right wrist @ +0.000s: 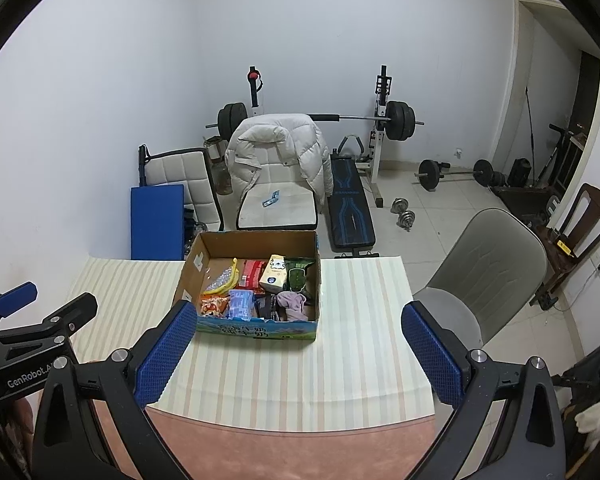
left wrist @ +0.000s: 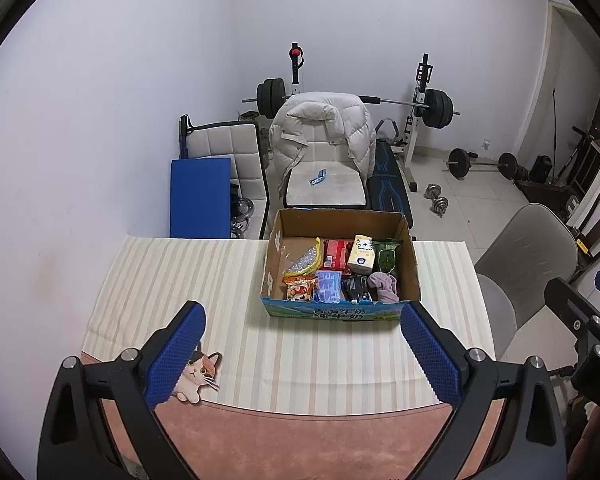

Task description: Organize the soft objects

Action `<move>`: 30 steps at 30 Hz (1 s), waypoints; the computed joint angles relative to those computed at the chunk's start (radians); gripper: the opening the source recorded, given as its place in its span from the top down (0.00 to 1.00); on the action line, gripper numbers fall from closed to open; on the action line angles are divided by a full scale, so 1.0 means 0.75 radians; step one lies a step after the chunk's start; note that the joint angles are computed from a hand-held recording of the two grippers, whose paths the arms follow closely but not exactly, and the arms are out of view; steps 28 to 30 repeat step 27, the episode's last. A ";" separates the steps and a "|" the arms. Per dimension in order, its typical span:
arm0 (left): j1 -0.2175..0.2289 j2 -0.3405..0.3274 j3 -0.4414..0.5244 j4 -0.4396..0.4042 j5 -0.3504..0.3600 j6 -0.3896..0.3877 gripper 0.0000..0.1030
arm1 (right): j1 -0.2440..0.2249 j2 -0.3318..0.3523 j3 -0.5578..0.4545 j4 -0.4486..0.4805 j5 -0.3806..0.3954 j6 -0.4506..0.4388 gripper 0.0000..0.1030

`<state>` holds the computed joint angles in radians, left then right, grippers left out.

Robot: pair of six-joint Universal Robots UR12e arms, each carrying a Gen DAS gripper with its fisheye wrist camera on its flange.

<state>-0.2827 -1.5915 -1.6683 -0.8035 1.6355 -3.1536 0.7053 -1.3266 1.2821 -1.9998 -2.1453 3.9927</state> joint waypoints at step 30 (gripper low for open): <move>-0.002 -0.002 -0.008 0.021 0.005 0.000 0.03 | 0.003 0.003 0.002 -0.003 -0.005 0.011 0.00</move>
